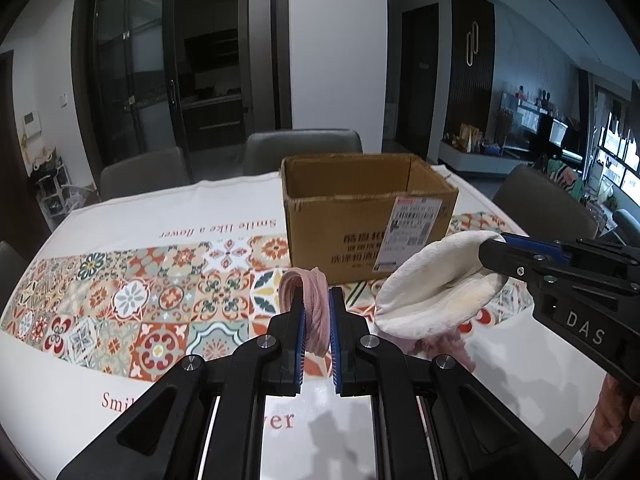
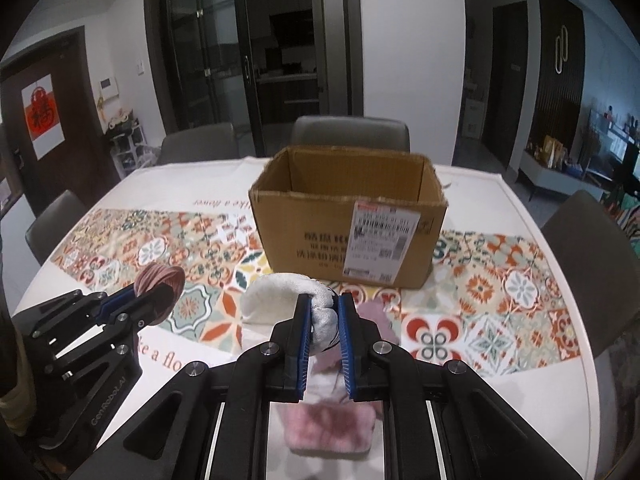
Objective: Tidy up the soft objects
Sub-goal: 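Lift the hair tie and white sock with both grippers over the box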
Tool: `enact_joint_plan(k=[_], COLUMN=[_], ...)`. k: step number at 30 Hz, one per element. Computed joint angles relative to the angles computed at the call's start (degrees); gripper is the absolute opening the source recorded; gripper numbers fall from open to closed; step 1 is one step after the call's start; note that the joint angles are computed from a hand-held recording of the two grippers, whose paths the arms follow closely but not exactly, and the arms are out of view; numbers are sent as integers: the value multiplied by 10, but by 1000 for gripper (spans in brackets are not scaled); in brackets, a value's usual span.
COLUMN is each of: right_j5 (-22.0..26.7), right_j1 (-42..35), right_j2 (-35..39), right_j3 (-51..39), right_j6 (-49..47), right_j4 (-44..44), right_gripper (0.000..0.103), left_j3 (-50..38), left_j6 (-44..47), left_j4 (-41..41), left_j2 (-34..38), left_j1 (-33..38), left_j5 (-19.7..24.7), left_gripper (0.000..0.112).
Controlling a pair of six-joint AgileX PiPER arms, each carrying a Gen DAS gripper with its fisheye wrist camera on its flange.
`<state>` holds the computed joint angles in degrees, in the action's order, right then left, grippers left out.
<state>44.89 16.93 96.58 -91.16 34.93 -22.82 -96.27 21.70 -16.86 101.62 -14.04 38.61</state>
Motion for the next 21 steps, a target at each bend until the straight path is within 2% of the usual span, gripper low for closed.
enact_joint_plan(k=[13, 21], right_j5=[-18, -34], right_j1=[-10, -32], right_j2=[-11, 2], right_j3=[-23, -61], right_j6=[22, 25], right_j4=[-44, -67], right_gripper=[15, 15], left_j3=[-83, -181], left_j6=[2, -17], left_j4=[9, 30], left_j2=[23, 70], left_j1=[-18, -34], left_j5=[-9, 4], left_gripper=[12, 12])
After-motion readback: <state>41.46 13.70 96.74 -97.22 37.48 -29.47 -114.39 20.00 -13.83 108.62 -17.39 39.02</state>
